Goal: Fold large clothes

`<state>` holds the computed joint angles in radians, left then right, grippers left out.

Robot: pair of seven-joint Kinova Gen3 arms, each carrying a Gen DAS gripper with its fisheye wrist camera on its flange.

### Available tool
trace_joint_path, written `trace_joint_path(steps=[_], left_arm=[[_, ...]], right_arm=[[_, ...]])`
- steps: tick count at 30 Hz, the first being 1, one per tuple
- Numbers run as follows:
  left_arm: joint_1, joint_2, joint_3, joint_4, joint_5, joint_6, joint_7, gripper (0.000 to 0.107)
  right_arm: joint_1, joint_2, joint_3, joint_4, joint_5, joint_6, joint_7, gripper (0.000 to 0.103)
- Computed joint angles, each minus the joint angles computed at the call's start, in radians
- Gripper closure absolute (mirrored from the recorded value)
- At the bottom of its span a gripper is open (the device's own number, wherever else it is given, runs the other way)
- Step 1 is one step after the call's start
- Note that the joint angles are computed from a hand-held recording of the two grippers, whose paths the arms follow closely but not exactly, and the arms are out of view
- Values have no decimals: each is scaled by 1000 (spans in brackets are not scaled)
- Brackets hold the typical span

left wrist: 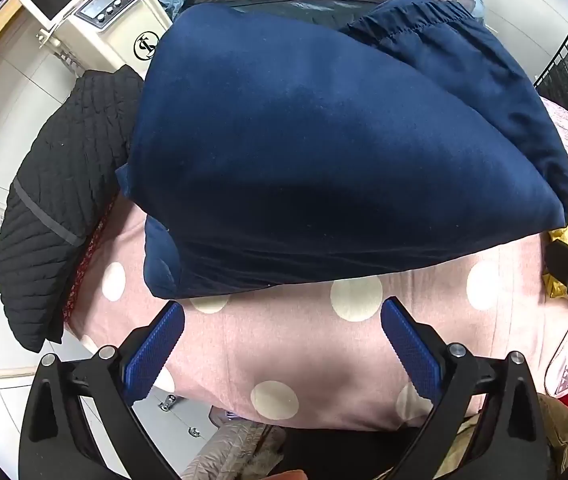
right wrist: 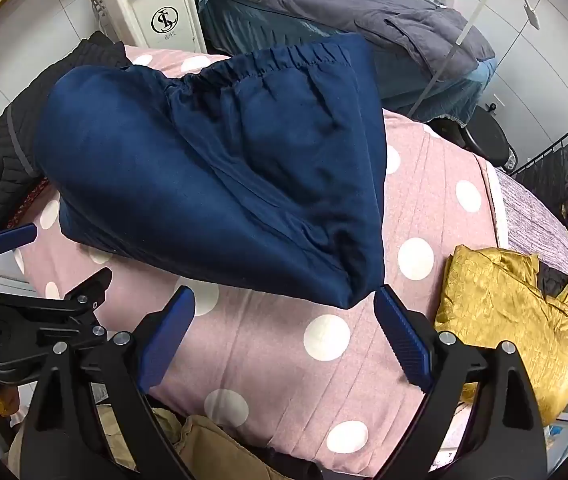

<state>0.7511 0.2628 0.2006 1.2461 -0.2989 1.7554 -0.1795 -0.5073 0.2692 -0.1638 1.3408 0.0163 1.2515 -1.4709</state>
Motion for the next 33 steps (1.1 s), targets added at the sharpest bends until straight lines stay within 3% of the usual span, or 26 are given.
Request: trace_joint_path(steps=[5, 10, 33], left_arm=[[22, -40, -27, 44, 6, -46, 0, 11], [24, 15, -22, -21, 10, 32, -21, 11], [53, 16, -36, -25, -7, 25, -4, 11]], right_arm=[[8, -4, 0, 1, -11, -5, 13, 13], [12, -9, 2, 12, -9, -8, 15, 13], [-4, -24, 0, 15, 22, -11, -18, 13]])
